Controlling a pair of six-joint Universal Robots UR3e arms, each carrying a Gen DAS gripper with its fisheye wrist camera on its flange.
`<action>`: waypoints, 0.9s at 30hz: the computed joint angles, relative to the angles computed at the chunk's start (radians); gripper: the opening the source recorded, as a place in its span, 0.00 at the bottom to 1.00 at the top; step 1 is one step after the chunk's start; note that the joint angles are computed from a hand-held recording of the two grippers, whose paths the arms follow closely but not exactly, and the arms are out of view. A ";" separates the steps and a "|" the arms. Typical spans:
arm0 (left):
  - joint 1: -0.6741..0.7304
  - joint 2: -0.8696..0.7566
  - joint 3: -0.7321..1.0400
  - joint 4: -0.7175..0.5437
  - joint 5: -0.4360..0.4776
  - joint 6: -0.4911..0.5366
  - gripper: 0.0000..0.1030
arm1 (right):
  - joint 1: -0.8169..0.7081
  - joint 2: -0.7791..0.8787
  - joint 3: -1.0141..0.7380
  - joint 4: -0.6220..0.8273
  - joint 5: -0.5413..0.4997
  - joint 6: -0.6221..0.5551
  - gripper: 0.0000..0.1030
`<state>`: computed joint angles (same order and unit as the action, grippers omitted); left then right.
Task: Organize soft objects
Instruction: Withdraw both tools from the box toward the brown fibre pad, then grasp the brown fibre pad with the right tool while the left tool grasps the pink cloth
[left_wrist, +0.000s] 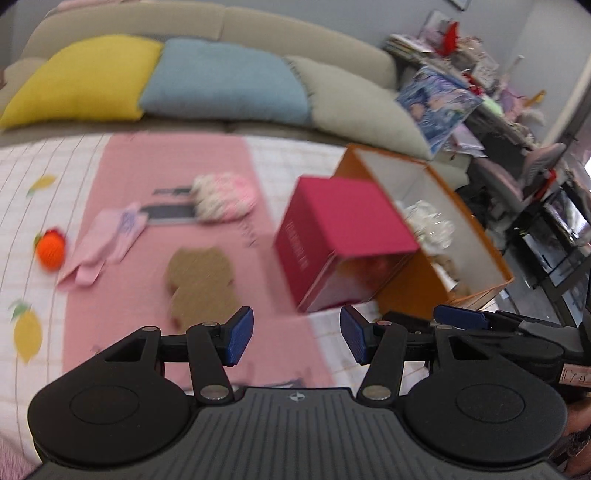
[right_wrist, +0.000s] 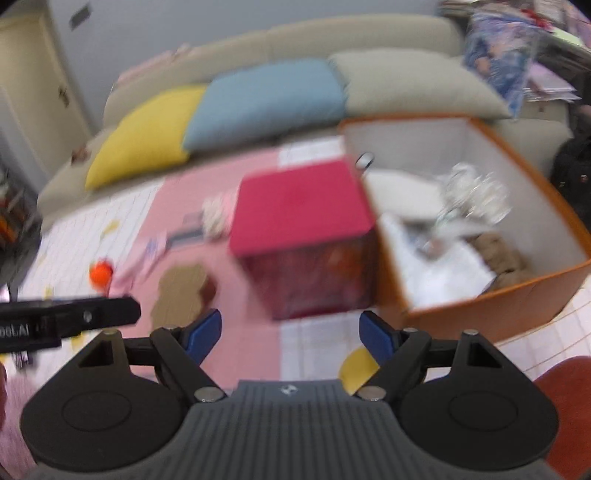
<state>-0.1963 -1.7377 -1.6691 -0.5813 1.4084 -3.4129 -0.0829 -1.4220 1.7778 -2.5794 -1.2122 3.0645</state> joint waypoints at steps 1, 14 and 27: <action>0.012 0.014 -0.025 0.004 -0.004 -0.002 0.62 | 0.022 0.015 -0.016 0.014 -0.021 -0.017 0.78; 0.169 0.151 -0.255 0.077 0.002 -0.009 0.62 | 0.210 0.252 -0.296 0.094 -0.096 -0.016 0.79; 0.284 -0.015 -0.237 0.241 0.089 0.152 0.62 | 0.388 0.637 -0.842 0.283 -0.208 -0.021 0.79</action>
<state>0.0879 -1.7529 -1.9064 -0.3400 1.4973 -3.2609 0.3052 -0.7855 0.9354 -2.2964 -1.4202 3.0431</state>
